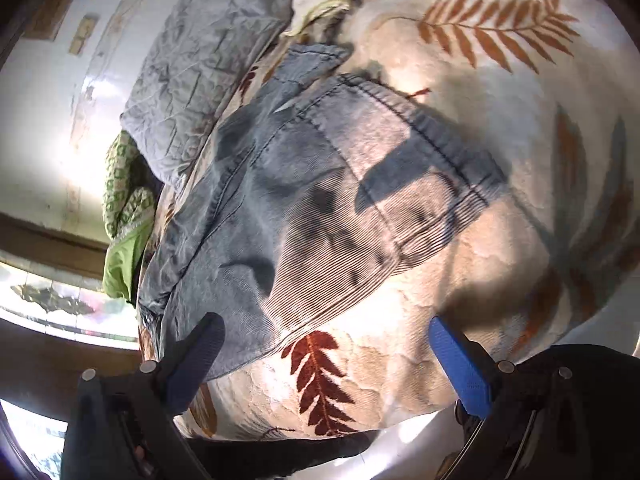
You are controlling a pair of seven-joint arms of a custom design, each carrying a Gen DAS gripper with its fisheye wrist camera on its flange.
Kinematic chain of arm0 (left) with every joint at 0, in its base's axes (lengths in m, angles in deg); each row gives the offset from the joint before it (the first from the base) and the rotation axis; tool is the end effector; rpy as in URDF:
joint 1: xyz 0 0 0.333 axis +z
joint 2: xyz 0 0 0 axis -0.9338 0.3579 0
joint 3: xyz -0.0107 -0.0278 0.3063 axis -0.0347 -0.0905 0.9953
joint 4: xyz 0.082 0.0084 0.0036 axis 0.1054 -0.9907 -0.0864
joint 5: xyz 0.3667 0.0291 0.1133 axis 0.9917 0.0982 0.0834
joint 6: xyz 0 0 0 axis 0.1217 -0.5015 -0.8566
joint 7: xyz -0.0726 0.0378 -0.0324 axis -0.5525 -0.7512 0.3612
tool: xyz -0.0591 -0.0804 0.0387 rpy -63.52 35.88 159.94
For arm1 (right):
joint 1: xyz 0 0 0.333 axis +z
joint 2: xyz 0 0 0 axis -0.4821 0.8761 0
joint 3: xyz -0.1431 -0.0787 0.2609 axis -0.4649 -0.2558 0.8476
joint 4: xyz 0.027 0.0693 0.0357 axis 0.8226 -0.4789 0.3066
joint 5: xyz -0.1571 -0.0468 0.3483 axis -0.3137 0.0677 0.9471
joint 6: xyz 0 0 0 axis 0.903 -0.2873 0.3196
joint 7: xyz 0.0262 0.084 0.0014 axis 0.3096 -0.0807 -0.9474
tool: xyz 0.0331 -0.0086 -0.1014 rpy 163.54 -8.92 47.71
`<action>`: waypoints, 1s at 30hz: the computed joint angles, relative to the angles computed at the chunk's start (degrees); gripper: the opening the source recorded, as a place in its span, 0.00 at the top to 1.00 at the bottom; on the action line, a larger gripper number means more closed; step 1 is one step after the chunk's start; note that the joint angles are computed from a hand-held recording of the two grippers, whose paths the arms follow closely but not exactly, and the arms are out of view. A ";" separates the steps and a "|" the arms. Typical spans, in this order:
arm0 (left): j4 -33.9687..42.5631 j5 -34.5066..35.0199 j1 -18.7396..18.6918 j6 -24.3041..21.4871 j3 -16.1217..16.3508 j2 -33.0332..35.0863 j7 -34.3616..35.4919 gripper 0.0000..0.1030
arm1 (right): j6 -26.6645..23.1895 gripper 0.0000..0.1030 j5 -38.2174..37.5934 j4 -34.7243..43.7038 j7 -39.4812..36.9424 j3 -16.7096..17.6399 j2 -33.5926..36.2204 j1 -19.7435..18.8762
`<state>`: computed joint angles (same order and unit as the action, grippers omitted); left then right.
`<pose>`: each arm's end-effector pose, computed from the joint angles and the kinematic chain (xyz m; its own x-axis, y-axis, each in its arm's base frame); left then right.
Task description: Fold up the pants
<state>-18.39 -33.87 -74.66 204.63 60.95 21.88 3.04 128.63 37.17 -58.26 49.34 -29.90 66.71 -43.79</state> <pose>0.6479 -0.0949 0.4199 0.6599 -0.6801 0.3193 -0.5516 -0.7271 -0.4088 0.7259 -0.1142 0.3888 -0.2061 -0.6878 -0.6960 -0.8646 0.4611 -0.1997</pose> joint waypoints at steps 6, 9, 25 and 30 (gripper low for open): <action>2.51 2.57 -0.33 1.92 0.44 2.22 1.66 0.00 | -0.55 0.02 4.99 7.19 5.73 1.25 5.38 -2.80; 2.34 1.09 -0.11 3.19 0.58 3.26 4.19 0.00 | 1.45 0.19 2.88 10.18 8.43 0.69 7.27 -2.19; -5.95 -1.85 -0.89 8.88 4.41 -3.32 -0.77 0.88 | 4.97 0.74 -10.32 12.58 8.74 0.18 8.25 -0.01; -5.61 27.40 -7.58 1.22 8.02 -8.75 -22.86 0.89 | 11.71 0.88 -15.33 7.86 4.52 -1.33 3.70 1.99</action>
